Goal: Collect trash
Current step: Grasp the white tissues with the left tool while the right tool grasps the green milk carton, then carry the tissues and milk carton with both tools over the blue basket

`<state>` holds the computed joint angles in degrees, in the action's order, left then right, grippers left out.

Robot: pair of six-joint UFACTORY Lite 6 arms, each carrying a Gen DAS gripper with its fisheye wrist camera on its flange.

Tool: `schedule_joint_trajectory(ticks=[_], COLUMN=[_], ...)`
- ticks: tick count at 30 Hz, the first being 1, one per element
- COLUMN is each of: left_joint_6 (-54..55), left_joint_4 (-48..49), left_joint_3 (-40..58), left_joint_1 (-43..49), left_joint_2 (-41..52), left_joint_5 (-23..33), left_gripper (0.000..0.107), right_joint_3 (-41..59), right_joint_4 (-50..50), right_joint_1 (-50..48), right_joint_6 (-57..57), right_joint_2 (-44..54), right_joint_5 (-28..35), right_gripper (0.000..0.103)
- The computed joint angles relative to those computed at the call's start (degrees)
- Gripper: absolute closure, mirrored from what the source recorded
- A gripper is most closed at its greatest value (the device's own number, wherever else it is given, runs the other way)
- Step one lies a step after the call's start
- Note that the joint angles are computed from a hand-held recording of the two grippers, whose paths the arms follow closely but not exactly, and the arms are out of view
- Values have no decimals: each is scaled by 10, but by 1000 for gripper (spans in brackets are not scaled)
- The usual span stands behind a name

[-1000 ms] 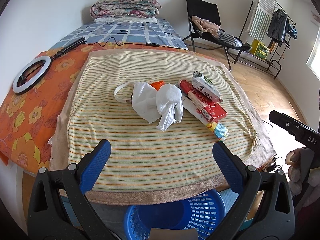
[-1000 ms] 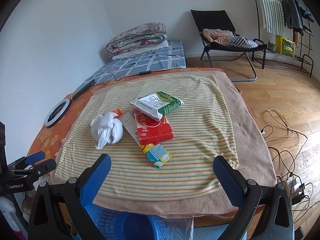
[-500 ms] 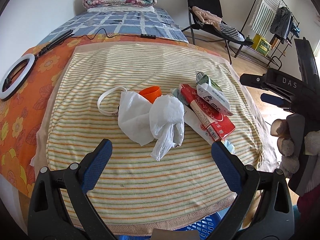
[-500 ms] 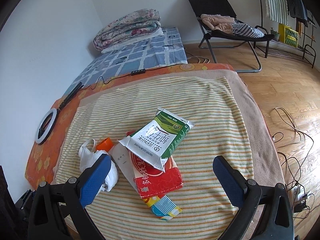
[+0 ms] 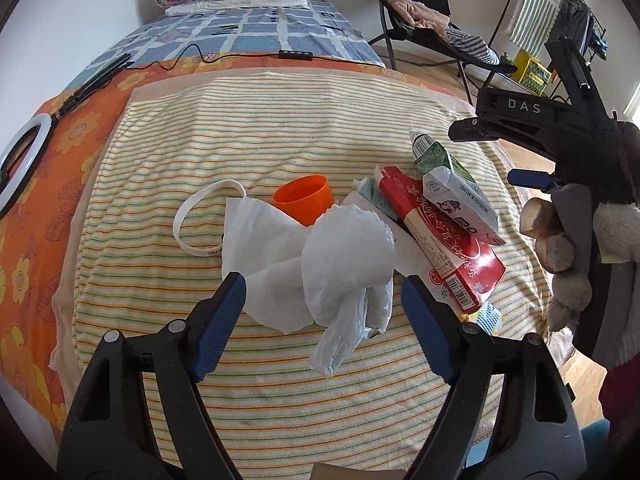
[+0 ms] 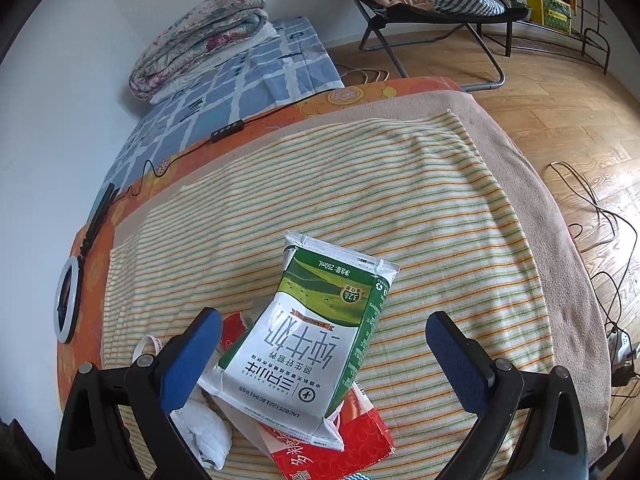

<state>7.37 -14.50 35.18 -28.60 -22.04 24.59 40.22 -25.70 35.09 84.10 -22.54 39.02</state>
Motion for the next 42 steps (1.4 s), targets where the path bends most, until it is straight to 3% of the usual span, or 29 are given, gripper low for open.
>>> schedule_joint_trajectory(ticks=[8,13,16,17,18,23,26,32,36,42], left_joint_6=[-2,38,86,102,112,100,127,181,223,256], left_joint_4=[17,-13,-56,-71,-79,-63,-83,-118,-145,-160], left_joint_3=[2,-3,-4,-6,-7,-20,-26,-34,-34,-35], left_joint_1=[-1,18,38,43,47,53,73,117,155,204], left_joint_2=[47,63,54,51,47,20,3,-49,-86,-148], left_joint_5=[-27,-31,-20,-17,-13,-11,1,42,80,134], left_gripper=[35,47,61,71,78,83,85,89,89,89], right_joint_3=[8,-9,-33,-43,-51,-93,-109,-126,-129,-133], right_joint_4=[62,120,176,183,195,324,352,323,212,125], right_joint_1=[-56,-87,-110,-112,-116,-149,-150,-136,-103,-61], right_joint_6=[-65,-115,-167,-170,-181,-302,-330,-313,-211,-134], right_joint_2=[79,94,83,75,70,37,18,-27,-71,-139], right_joint_5=[-62,-101,-129,-134,-140,-175,-180,-164,-134,-76], right_gripper=[0,0,0,1,2,14,22,26,27,27])
